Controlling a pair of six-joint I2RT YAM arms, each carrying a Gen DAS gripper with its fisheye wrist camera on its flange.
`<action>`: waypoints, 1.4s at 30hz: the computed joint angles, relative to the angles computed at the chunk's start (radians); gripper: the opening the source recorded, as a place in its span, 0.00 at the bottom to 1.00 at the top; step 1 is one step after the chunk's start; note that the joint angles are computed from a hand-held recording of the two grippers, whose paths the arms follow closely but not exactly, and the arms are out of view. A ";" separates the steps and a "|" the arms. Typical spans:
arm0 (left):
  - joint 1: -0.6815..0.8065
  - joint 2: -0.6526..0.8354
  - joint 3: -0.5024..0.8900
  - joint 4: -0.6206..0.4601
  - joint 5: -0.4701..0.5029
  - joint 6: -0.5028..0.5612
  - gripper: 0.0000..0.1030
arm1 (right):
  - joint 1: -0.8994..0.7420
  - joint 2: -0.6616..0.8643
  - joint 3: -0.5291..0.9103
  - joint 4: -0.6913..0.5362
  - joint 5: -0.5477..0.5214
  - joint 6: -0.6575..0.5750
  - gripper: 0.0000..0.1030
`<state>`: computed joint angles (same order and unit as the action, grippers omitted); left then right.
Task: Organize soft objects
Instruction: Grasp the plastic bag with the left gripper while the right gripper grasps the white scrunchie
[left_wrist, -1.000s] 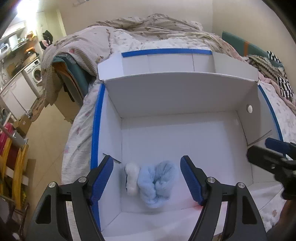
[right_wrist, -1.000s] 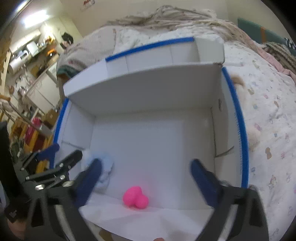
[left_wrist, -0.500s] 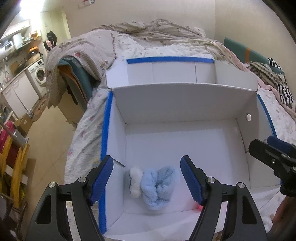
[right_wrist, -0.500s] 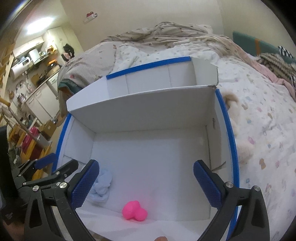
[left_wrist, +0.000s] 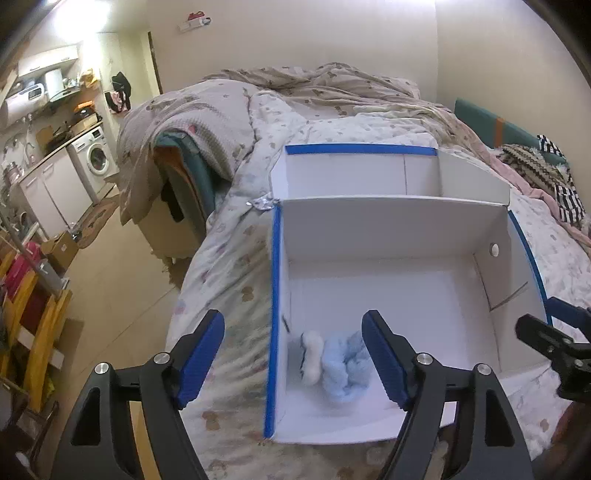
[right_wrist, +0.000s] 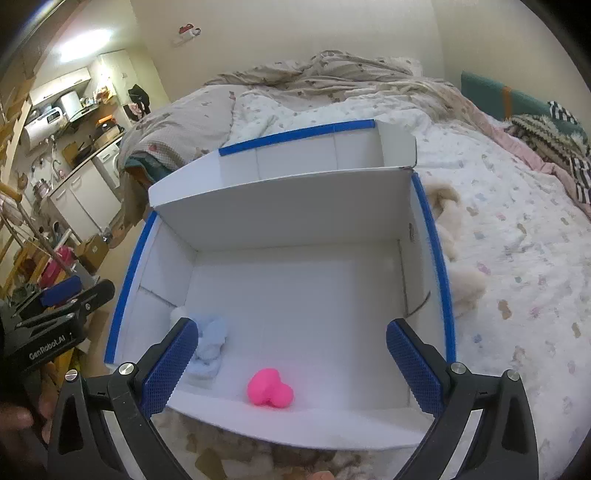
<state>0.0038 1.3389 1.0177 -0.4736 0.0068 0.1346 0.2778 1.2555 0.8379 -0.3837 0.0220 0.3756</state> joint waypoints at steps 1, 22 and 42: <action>0.006 -0.005 -0.003 -0.004 0.003 0.002 0.73 | 0.005 -0.015 -0.008 -0.007 0.006 0.003 1.00; 0.171 -0.091 -0.189 -0.105 0.070 0.136 0.73 | -0.049 -0.079 -0.151 -0.204 -0.078 0.064 1.00; -0.148 0.327 -0.074 -0.164 0.043 -0.122 0.73 | -0.100 0.049 -0.132 -0.185 -0.090 0.050 1.00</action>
<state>-0.1442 1.6660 0.9436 -0.6381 0.0496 0.0123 0.1773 1.3042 0.7062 -0.5691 -0.0683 0.4256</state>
